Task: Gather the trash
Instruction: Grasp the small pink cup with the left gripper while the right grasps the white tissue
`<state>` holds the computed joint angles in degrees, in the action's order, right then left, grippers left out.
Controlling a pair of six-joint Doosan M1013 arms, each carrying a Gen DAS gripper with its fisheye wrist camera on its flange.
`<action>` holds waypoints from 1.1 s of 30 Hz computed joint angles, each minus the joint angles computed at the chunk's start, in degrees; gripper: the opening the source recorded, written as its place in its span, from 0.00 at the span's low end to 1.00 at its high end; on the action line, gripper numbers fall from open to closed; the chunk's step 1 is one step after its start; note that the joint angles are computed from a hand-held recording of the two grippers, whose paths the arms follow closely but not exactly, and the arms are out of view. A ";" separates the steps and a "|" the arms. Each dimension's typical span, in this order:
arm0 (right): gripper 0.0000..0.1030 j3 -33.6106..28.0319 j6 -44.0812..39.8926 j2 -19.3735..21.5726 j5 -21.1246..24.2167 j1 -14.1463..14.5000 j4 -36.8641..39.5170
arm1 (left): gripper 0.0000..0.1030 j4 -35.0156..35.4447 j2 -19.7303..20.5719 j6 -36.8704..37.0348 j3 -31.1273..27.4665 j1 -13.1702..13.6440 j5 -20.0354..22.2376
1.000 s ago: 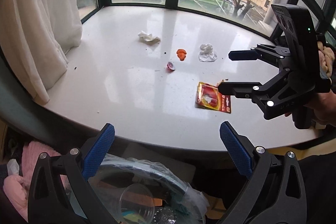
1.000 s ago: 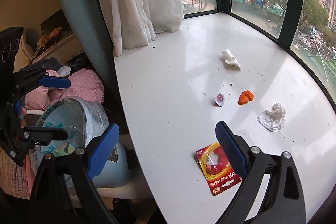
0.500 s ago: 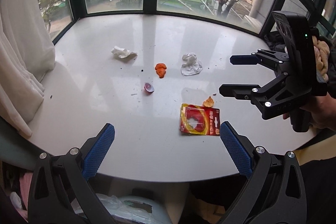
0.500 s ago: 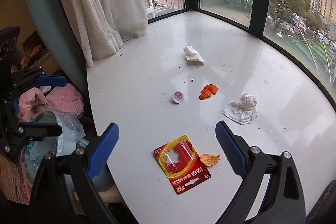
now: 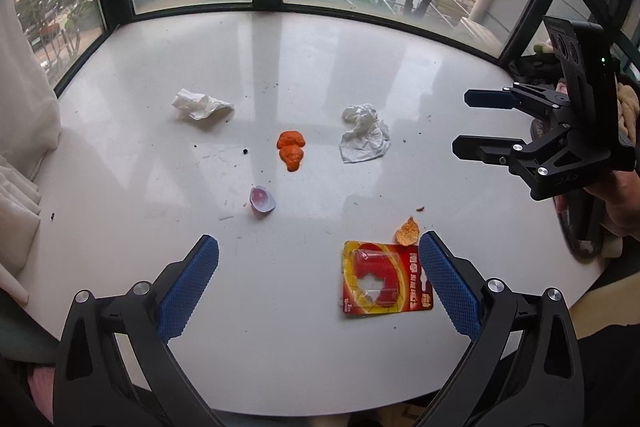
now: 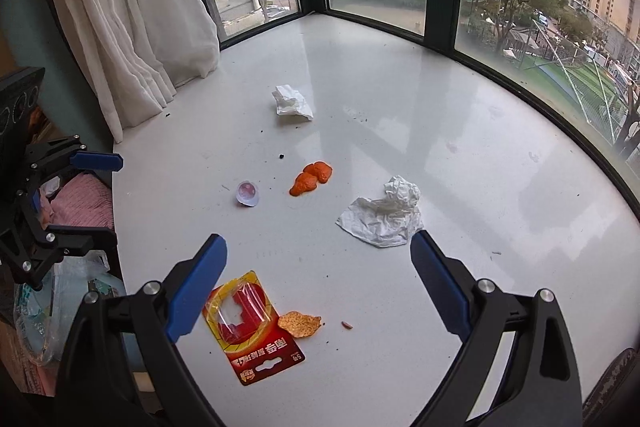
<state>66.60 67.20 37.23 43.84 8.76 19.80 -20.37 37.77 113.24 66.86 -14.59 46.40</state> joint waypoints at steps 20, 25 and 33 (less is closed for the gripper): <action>0.88 -10.73 -0.42 9.79 3.98 -1.49 -1.64 | 0.49 0.76 12.69 -3.14 -13.07 0.63 5.34; 0.88 -12.24 -1.27 11.27 4.93 -1.73 -0.92 | 0.36 -0.08 13.87 -2.32 -13.96 0.85 5.35; 0.88 -13.88 -2.06 12.64 5.99 -1.97 -1.12 | 0.32 -0.43 14.46 -2.12 -13.94 1.16 4.00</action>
